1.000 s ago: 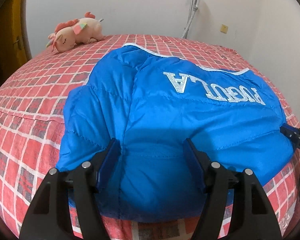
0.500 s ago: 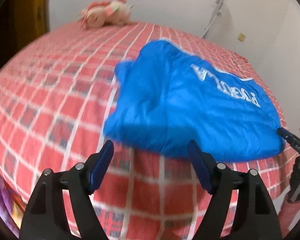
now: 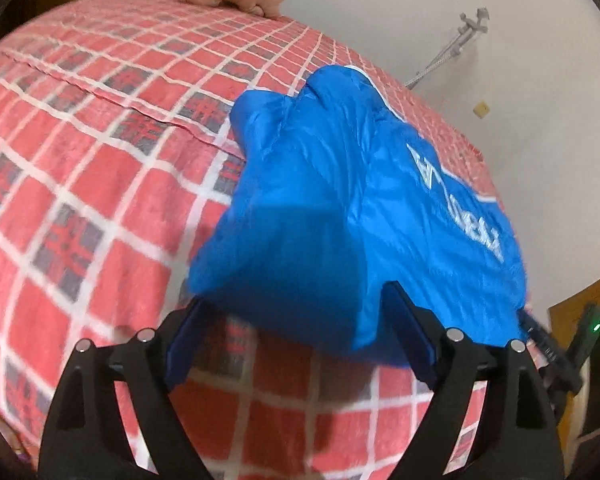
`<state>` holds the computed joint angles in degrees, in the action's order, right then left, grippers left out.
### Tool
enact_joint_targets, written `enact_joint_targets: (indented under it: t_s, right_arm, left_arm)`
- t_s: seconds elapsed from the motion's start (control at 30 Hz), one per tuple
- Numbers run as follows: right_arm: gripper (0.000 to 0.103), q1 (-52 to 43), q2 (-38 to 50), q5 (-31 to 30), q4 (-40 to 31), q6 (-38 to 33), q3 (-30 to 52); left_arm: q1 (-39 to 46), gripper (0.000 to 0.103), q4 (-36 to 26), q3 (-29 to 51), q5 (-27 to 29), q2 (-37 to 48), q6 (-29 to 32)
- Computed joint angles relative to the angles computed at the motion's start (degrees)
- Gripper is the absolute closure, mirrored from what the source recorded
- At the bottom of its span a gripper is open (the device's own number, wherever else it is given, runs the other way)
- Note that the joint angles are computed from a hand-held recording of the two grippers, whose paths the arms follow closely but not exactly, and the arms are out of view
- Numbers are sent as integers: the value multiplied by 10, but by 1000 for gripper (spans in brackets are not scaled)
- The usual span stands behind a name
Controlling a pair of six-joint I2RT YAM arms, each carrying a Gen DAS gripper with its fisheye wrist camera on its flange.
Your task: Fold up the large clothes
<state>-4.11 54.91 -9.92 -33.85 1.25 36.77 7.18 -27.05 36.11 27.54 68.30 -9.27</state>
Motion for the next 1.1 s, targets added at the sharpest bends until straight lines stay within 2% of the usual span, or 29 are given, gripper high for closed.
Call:
enact_joint_targets:
  t_s: [0.23, 0.47, 0.53, 0.7, 0.83, 0.97, 1.03, 1.1]
  right_arm:
    - [58, 0, 14, -2, 5, 1, 3]
    - [58, -21, 40, -33, 6, 15, 12]
    - [58, -24, 40, -39, 9, 24, 7]
    - [58, -4, 27, -18, 33, 56, -15]
    - [58, 5, 33, -4, 33, 57, -10]
    - [56, -27, 30, -45, -4, 45, 16]
    - [53, -54, -4, -76, -32, 24, 27]
    - [49, -64, -42, -69, -51, 10, 34]
  left_arm:
    - [-8, 20, 69, 23, 41, 82, -43]
    - [-9, 40, 112, 37, 61, 126, -51]
    - [-6, 44, 117, 32, 68, 125, -47]
    - [-20, 45, 145, 8, 42, 116, -36]
    - [-15, 46, 149, 7, 46, 116, -37]
    - [-18, 61, 133, 8, 49, 87, -40]
    - [-40, 65, 115, 11, 19, 44, -41]
    - [-70, 68, 93, 24, -12, 4, -48]
